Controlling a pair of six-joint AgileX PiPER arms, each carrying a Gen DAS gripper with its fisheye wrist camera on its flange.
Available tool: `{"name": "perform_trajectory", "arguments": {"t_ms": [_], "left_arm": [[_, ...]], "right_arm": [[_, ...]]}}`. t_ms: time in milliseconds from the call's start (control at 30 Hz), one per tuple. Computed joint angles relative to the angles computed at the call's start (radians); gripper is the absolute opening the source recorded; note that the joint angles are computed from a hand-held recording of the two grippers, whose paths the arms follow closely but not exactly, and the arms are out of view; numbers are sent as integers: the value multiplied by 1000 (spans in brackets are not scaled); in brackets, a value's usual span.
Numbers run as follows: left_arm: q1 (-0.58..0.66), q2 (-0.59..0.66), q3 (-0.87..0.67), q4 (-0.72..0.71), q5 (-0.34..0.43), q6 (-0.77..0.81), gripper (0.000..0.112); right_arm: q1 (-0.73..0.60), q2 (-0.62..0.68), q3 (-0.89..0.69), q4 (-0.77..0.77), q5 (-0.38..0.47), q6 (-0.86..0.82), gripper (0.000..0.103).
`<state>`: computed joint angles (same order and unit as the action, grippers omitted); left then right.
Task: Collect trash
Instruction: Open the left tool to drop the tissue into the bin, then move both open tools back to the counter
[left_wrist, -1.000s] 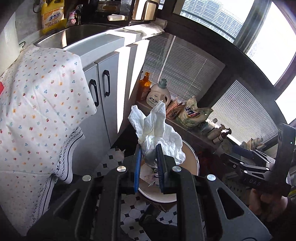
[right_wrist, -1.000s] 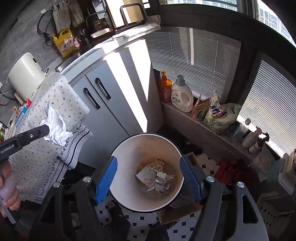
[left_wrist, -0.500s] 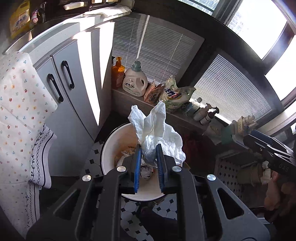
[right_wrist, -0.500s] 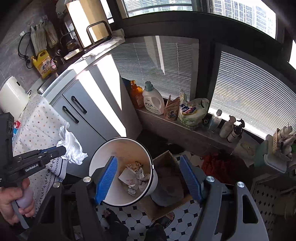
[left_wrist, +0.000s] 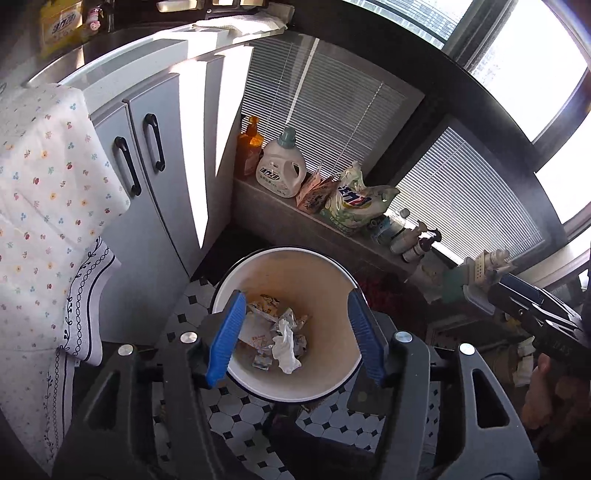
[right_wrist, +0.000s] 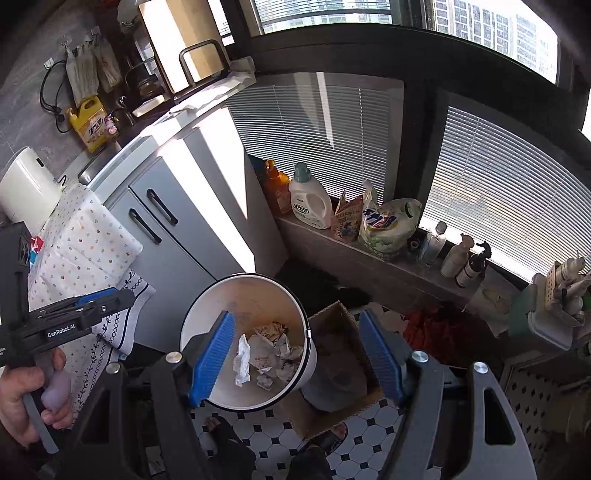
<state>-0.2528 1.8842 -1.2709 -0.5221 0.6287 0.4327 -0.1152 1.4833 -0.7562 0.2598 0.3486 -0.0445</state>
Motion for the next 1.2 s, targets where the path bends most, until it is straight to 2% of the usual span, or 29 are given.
{"name": "perform_trajectory", "arguments": {"t_ms": [67, 200, 367, 600, 900, 1200], "left_arm": [[35, -34, 11, 13, -11, -2, 73], [113, -87, 20, 67, 1, -18, 77], [255, -155, 40, 67, 24, 20, 83], [456, -214, 26, 48, 55, 90, 93], [744, -172, -96, -63, 110, 206, 93], [984, 5, -349, -172, 221, 282, 92]], "right_arm": [[36, 12, -23, -19, -1, 31, 72], [136, 41, -82, -109, -8, 160, 80], [268, 96, -185, -226, -6, 324, 90], [432, 219, -406, -307, 50, 450, 95], [605, 419, -765, -350, 175, 500, 95], [728, 671, -1221, -333, 390, 498, 90]]}}
